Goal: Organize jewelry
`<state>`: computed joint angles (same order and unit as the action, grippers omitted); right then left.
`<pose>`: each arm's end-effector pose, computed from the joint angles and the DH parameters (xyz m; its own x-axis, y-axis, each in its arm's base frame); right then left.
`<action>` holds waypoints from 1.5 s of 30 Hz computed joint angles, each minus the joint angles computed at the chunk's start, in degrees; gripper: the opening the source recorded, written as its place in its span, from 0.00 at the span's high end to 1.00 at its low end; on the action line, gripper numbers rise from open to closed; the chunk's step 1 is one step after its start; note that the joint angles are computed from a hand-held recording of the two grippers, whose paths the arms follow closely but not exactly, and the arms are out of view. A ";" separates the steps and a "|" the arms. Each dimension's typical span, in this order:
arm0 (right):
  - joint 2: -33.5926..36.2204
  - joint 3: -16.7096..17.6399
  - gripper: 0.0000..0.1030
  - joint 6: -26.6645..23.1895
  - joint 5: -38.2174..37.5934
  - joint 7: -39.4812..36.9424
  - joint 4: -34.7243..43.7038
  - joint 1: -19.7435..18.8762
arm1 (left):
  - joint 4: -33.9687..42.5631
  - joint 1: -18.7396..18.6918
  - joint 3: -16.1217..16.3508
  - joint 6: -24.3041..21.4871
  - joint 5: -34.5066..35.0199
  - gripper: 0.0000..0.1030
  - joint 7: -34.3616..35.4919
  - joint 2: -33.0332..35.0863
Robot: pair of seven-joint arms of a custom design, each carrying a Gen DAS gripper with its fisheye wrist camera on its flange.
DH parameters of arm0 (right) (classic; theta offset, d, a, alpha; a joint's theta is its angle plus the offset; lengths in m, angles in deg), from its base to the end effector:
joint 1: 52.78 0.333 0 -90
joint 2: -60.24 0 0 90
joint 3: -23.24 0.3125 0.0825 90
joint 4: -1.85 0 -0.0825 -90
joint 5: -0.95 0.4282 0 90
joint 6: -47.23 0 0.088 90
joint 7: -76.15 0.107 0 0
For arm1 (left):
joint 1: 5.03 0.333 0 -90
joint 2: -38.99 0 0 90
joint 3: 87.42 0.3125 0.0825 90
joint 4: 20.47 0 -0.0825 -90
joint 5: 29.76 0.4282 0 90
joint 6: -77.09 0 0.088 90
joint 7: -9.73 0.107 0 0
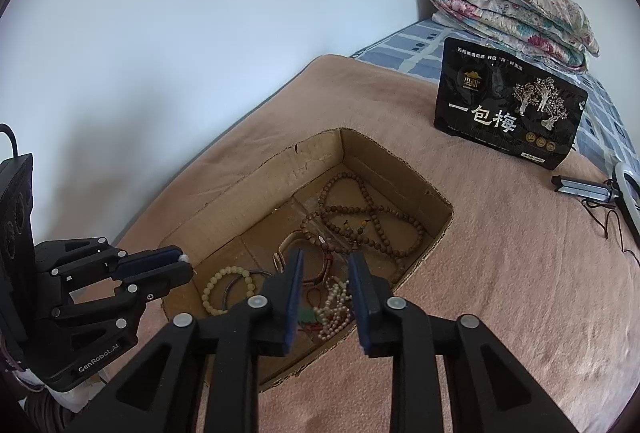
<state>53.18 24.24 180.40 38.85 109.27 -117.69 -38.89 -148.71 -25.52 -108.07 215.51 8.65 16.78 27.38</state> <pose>0.5695 0.1630 0.5002 0.7897 -0.6007 -0.1242 -0.5439 -0.5921 -0.5946 0.4212 -0.3711 0.4646 0.2494 -0.9625 0.1063 -0.7371 -0.2599 -0.6238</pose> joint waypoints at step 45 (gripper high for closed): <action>-19.12 -7.16 0.06 3.67 4.85 -6.98 -11.65 -1.51 | 13.29 -6.43 -5.80 -18.79 11.16 0.33 -4.46 1.79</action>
<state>34.06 17.08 184.07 43.70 102.28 -129.33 -40.40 -135.42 -31.95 -113.87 196.71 19.80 12.33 29.17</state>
